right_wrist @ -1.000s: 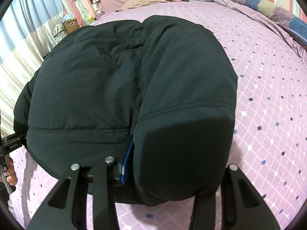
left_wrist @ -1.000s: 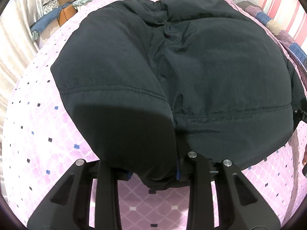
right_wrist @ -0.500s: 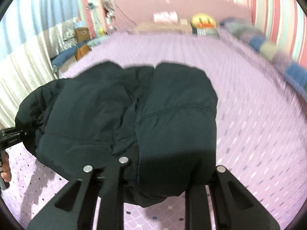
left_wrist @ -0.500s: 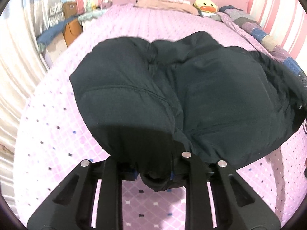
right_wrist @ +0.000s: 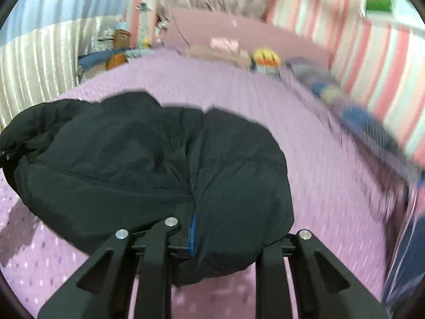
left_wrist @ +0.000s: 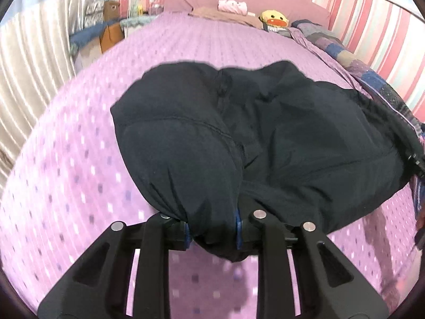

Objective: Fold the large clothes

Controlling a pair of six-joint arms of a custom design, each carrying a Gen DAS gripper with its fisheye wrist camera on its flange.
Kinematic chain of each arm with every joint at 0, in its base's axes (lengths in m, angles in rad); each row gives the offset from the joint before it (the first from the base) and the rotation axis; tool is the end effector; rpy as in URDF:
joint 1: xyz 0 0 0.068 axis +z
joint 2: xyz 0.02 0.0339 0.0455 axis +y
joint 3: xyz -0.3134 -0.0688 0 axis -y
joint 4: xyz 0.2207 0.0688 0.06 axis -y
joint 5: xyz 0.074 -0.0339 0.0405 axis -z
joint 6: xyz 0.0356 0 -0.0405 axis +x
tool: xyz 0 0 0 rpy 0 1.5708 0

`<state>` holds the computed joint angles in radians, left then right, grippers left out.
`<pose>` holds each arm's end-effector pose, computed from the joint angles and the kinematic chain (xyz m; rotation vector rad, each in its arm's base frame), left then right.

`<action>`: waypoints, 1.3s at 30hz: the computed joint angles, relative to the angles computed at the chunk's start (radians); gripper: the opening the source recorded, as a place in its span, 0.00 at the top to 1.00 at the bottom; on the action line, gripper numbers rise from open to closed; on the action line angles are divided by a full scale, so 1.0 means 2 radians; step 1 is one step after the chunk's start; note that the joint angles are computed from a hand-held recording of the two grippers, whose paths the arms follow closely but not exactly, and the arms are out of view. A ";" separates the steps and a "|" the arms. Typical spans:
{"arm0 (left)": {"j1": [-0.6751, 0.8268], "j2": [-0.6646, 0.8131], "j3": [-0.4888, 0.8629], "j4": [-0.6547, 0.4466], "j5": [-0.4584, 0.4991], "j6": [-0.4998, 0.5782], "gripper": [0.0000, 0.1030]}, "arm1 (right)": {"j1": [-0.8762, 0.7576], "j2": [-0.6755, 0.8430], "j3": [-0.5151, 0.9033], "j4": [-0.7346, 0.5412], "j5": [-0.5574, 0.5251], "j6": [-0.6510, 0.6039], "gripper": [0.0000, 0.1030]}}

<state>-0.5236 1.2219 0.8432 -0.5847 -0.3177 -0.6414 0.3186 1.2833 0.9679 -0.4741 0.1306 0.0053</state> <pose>0.1802 -0.0912 0.2936 -0.2686 2.4533 -0.0952 0.2261 0.0697 0.3250 -0.3042 2.3320 0.0044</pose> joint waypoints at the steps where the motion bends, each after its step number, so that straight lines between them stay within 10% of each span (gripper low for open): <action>1: -0.001 -0.004 -0.016 0.009 0.002 -0.003 0.76 | -0.016 -0.002 -0.024 0.007 -0.017 0.000 0.80; 14: 0.009 -0.037 -0.080 0.028 0.023 -0.018 0.55 | -0.078 0.028 -0.081 0.047 -0.089 0.034 0.68; 20: 0.008 -0.053 -0.074 -0.008 0.008 -0.033 0.35 | -0.079 -0.001 -0.102 0.047 -0.076 0.045 0.49; 23: 0.007 -0.074 -0.074 -0.028 -0.001 -0.045 0.25 | -0.080 -0.035 -0.115 0.049 -0.061 0.048 0.20; 39: 0.091 -0.056 -0.089 -0.031 -0.027 -0.014 0.16 | -0.155 0.022 -0.165 0.128 -0.015 0.021 0.20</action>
